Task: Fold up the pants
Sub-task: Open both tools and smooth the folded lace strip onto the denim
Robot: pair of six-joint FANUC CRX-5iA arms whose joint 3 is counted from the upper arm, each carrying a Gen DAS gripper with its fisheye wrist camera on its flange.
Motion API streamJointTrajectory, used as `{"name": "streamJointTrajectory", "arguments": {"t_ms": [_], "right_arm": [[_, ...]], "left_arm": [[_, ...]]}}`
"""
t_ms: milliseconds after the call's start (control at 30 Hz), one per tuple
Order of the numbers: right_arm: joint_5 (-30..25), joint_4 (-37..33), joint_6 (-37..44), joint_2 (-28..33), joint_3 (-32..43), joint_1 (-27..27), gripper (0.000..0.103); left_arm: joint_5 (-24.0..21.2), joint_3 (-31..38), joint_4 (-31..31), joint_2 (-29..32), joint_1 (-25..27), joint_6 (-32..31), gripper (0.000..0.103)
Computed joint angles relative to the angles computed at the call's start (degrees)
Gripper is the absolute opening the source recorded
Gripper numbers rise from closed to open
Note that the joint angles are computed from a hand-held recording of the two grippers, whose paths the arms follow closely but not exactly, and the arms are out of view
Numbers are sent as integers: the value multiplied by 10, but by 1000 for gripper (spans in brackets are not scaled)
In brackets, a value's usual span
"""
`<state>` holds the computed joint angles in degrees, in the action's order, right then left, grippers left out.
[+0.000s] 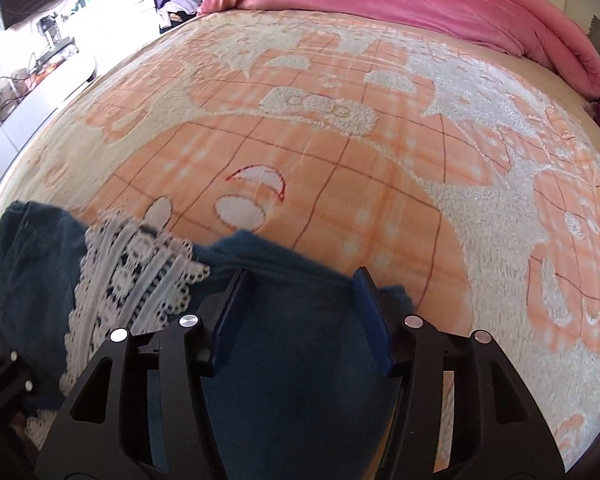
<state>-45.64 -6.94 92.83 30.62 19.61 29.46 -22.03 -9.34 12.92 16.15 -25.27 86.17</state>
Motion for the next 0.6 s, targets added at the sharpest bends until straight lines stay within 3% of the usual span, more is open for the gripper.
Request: {"name": "streamJointTrajectory", "arguments": {"t_ms": [67,167,300,467,600], "right_arm": [[-3,-15,-3,0,8,-7,50],[40,-37,12,-36,-24,-15,50],[53,-89,71,-93,-69,-27,59],[15,-133,128,-137,-116,-29,61],[-14,-79,77,-113,-116,-13,62]], "left_arm": [[7,-8,17,-2,2,-16,62],[14,-19,39,-4,6,-38,62],[20,-28,59,-6,9,-58,62],[16,-21,44,-4,8,-45,62],[5,-5,6,-1,3,-11,63]]}}
